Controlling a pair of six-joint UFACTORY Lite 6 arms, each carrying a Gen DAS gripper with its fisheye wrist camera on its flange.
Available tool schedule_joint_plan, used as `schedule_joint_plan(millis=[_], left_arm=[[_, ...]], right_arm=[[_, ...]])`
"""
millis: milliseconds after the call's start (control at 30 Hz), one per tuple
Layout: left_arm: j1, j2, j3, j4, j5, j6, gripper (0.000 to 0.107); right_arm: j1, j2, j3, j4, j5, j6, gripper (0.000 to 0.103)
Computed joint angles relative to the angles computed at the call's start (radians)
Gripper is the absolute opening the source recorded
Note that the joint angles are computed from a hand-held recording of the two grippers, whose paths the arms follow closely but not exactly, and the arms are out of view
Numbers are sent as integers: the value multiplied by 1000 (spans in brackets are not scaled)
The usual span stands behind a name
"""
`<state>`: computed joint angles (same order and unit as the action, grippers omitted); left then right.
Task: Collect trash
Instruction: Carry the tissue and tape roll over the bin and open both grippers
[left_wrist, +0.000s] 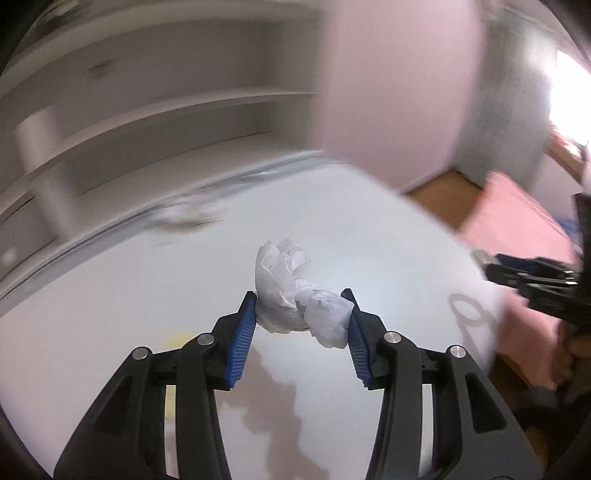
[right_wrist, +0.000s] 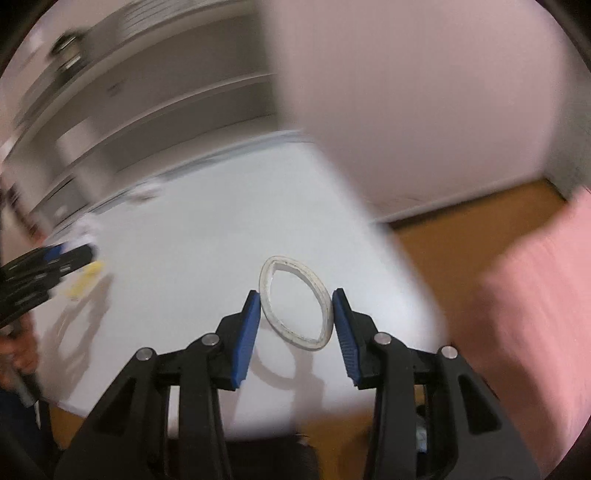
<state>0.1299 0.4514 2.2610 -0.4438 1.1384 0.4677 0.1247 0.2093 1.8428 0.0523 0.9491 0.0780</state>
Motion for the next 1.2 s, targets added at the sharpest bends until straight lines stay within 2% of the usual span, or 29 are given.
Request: schedule_joint_plan(millis=[100, 200, 333, 467, 600, 700, 767, 900, 1033, 1200], left_arm=[[-253, -95, -116, 30, -67, -66, 45], [-507, -114, -188, 61, -140, -134, 45], [-753, -15, -199, 70, -229, -198, 45], [-883, 155, -164, 92, -293, -241, 45], [-937, 324, -84, 111, -315, -276, 45], [-954, 531, 120, 126, -256, -332, 45], [-959, 605, 193, 127, -235, -341, 45], [-976, 649, 219, 136, -216, -354, 45], [-986, 649, 190, 135, -240, -345, 45], [-996, 596, 126, 133, -252, -347, 45]], right_arm=[[-232, -235, -294, -23, -58, -48, 40], [-521, -349, -476, 80, -75, -224, 40], [-783, -345, -567, 161, -75, -407, 40], [-933, -266, -626, 164, -122, -487, 40], [-989, -173, -662, 141, -156, -506, 40], [-988, -104, -668, 127, -157, -507, 40], [-978, -78, -673, 123, -155, -512, 40], [-987, -70, -686, 124, -165, -539, 41], [-997, -78, -693, 124, -149, -549, 41], [-997, -87, -684, 125, -131, -547, 41]])
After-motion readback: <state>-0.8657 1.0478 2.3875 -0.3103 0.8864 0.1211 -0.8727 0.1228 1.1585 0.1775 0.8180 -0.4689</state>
